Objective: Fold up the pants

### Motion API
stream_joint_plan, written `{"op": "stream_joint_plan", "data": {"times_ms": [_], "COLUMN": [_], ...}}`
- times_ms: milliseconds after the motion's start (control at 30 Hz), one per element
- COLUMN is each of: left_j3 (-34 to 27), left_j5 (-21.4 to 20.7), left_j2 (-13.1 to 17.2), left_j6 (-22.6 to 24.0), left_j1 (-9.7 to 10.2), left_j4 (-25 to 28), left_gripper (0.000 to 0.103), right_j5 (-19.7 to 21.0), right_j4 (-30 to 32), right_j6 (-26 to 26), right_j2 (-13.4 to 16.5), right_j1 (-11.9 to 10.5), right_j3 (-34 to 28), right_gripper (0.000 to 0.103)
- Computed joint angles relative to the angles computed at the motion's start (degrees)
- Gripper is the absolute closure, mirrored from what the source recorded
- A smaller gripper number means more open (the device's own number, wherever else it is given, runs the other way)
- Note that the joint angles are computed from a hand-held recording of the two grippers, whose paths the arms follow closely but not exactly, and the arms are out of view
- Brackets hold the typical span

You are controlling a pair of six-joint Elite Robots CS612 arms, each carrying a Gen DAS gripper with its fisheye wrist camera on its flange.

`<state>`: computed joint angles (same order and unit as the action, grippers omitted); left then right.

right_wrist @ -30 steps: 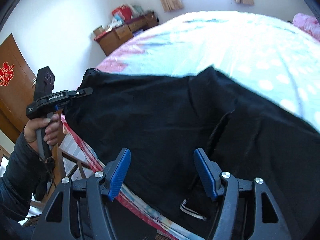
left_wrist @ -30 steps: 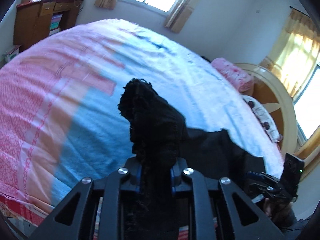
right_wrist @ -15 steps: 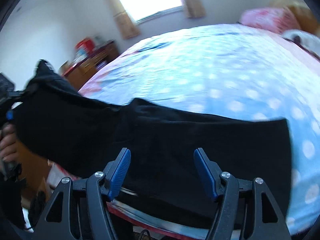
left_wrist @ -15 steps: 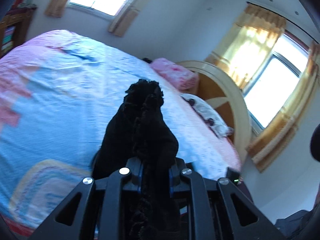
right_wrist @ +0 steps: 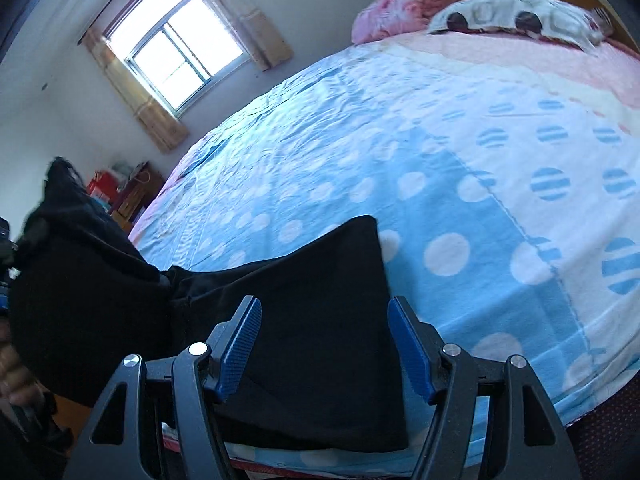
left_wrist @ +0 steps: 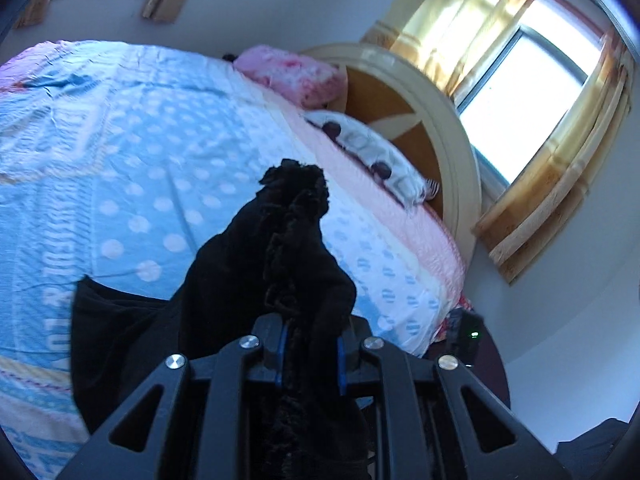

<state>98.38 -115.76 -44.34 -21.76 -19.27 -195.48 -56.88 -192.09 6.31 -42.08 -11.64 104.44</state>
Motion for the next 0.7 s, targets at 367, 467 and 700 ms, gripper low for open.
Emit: {"op": "stream_joint_plan", "data": {"times_ms": [367, 467, 700], "left_j3": [-6.3, -7.6, -8.7], "left_j5": [2.3, 3.0, -2.3], "left_j2": [4.9, 6.3, 7.6], "left_j6": [2.9, 2.0, 3.6], "left_j1": [-3.60, -4.14, -4.95], "left_j4": [9.4, 10.2, 10.8], "left_gripper": [0.085, 0.084, 0.057], "right_j5": [-0.3, -0.7, -0.5], "right_j4": [0.1, -0.4, -3.3], "right_j6": [4.5, 6.3, 8.7], "right_j2": [1.4, 1.9, 2.5], "right_j1": [-1.1, -1.3, -1.6], "right_j3": [-1.0, -1.3, -1.3], "right_gripper": [0.036, 0.036, 0.036]}}
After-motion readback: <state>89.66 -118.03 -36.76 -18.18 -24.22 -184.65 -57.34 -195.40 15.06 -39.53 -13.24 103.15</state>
